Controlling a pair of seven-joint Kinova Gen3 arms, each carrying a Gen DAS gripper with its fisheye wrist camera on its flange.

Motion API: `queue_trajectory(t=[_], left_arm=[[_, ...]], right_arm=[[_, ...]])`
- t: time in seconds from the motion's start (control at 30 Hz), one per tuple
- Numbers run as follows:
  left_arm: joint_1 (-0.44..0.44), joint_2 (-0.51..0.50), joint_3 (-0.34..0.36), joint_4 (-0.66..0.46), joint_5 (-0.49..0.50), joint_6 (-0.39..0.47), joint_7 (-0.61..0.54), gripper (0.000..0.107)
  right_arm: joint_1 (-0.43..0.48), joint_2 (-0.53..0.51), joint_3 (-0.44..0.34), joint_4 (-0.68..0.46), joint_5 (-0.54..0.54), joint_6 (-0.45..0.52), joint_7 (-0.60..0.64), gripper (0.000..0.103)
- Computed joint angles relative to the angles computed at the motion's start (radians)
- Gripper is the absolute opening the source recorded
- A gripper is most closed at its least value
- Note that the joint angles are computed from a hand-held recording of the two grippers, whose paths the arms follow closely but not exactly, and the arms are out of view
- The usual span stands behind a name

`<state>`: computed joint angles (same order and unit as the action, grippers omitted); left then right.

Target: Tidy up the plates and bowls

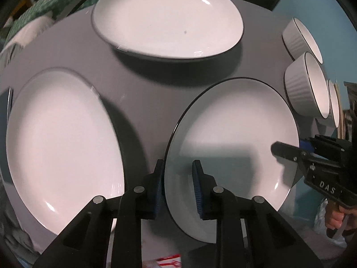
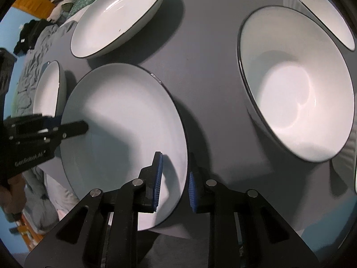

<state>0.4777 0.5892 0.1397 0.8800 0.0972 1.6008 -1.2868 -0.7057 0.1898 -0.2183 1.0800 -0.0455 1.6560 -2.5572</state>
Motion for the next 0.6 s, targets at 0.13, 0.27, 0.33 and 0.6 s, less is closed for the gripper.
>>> queue_trajectory(t=[0.13, 0.27, 0.33, 0.6], left_arm=[[-0.011, -0.057, -0.005, 0.094, 0.018, -0.04, 0.051, 0.02], [-0.017, -0.101, -0.002, 0.164, 0.017, -0.072, 0.081, 0.02], [-0.025, -0.142, 0.002, 0.224, 0.023, -0.096, 0.092, 0.019], [-0.07, -0.199, 0.016, 0.342, 0.043, -0.18, 0.07, 0.019]], right_arm=[[-0.003, 0.018, -0.001, -0.026, 0.009, 0.013, 0.037, 0.021], [-0.01, 0.04, 0.004, -0.054, 0.015, 0.023, 0.071, 0.021], [-0.008, 0.046, 0.008, -0.058, 0.011, 0.022, 0.089, 0.021], [-0.017, 0.04, 0.018, -0.045, 0.014, 0.014, 0.074, 0.021]])
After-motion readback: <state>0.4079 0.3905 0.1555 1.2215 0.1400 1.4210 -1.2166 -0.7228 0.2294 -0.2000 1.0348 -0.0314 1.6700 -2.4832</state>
